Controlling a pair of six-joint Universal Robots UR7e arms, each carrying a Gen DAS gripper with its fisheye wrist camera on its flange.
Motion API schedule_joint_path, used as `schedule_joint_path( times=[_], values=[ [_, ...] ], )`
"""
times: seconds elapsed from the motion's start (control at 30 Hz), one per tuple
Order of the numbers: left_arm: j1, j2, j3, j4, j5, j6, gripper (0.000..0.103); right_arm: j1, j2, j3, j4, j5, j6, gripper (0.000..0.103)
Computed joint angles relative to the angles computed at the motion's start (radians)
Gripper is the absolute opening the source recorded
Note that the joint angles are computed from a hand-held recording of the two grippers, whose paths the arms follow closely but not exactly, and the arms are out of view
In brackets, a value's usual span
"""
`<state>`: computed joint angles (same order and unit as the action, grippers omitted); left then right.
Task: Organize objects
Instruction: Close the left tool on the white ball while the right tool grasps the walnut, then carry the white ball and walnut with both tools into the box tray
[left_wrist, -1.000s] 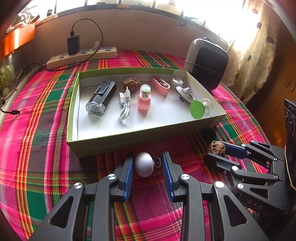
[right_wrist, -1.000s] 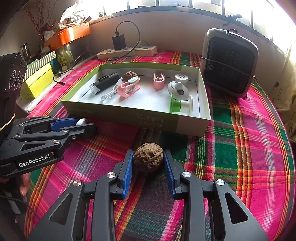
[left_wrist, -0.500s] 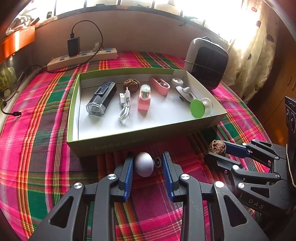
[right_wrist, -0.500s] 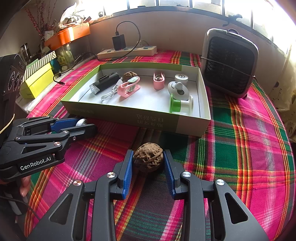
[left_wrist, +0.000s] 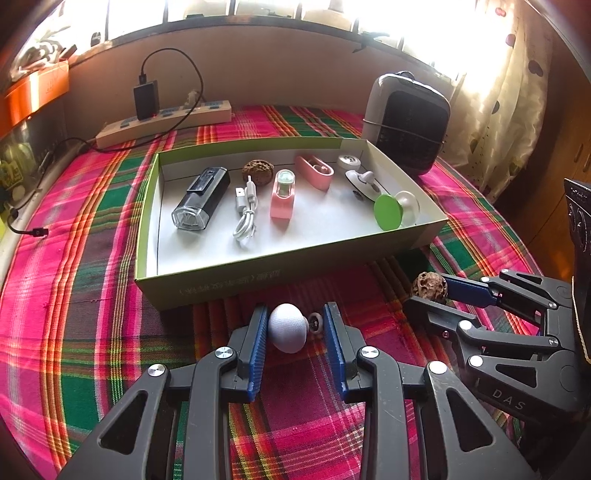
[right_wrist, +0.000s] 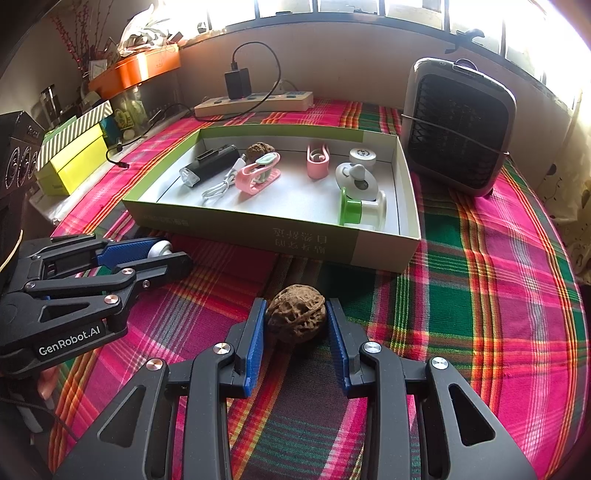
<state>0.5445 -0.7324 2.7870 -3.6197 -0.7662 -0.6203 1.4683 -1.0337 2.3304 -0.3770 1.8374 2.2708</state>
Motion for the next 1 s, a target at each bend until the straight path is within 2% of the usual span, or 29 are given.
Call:
schedule_joint_path(
  times=[0.63, 1.0],
  values=[
    [-0.097, -0.068, 0.037, 0.081, 0.046, -0.081, 0.028, 0.032, -0.044, 0.024, -0.012, -0.007, 0.002, 0.033],
    [-0.081, -0.131, 0.029, 0.111, 0.065, -0.056, 0.028, 0.08, -0.075, -0.004, 0.015, -0.011, 0.021, 0.033]
  ],
)
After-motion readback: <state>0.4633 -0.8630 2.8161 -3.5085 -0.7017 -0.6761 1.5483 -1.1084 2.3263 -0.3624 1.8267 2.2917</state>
